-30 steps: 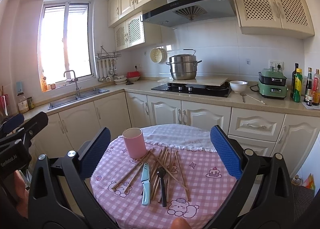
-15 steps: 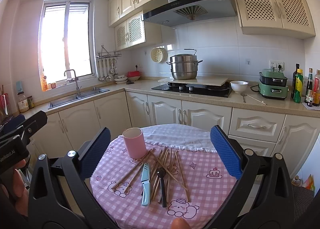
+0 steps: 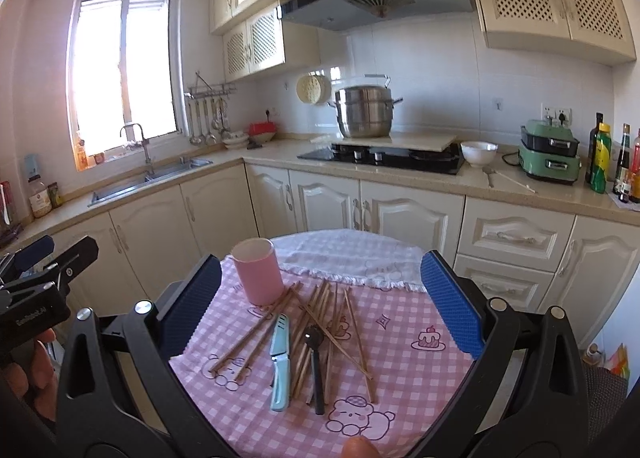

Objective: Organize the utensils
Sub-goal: 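Grasp a wooden chopstick with the left gripper while the right gripper grasps another chopstick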

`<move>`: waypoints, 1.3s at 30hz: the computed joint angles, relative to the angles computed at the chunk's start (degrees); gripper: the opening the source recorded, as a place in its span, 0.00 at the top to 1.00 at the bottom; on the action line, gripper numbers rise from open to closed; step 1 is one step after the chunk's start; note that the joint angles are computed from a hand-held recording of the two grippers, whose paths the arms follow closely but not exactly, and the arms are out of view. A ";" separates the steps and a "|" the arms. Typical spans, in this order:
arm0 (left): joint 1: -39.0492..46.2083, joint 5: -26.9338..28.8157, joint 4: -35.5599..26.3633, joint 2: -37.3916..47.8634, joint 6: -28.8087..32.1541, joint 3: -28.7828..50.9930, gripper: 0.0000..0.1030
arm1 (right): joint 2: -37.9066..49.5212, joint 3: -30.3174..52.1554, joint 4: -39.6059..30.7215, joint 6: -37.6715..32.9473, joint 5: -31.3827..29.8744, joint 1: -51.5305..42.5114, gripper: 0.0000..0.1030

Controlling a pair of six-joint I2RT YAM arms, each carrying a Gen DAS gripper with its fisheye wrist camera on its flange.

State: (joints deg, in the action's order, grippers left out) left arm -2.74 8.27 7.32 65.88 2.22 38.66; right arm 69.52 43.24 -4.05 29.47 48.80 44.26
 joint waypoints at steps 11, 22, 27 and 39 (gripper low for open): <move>-2.01 -1.41 4.67 25.07 7.08 10.59 0.04 | 11.97 3.04 3.02 -3.07 -14.65 -13.41 0.05; -5.39 -2.89 -5.45 54.44 13.43 34.96 0.04 | 26.55 7.08 4.54 -3.77 -30.12 -23.12 0.05; -6.59 -4.26 -10.46 63.48 16.07 44.50 0.04 | 32.72 10.44 4.76 -5.11 -34.32 -26.15 0.05; -7.31 -3.04 -22.88 78.26 18.41 63.56 0.21 | 48.34 26.56 -0.86 -14.99 -45.45 -30.00 0.22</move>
State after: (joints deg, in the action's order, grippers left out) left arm -10.06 5.23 -15.56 144.14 20.64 102.22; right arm 117.87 69.80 -4.91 14.48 3.35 14.25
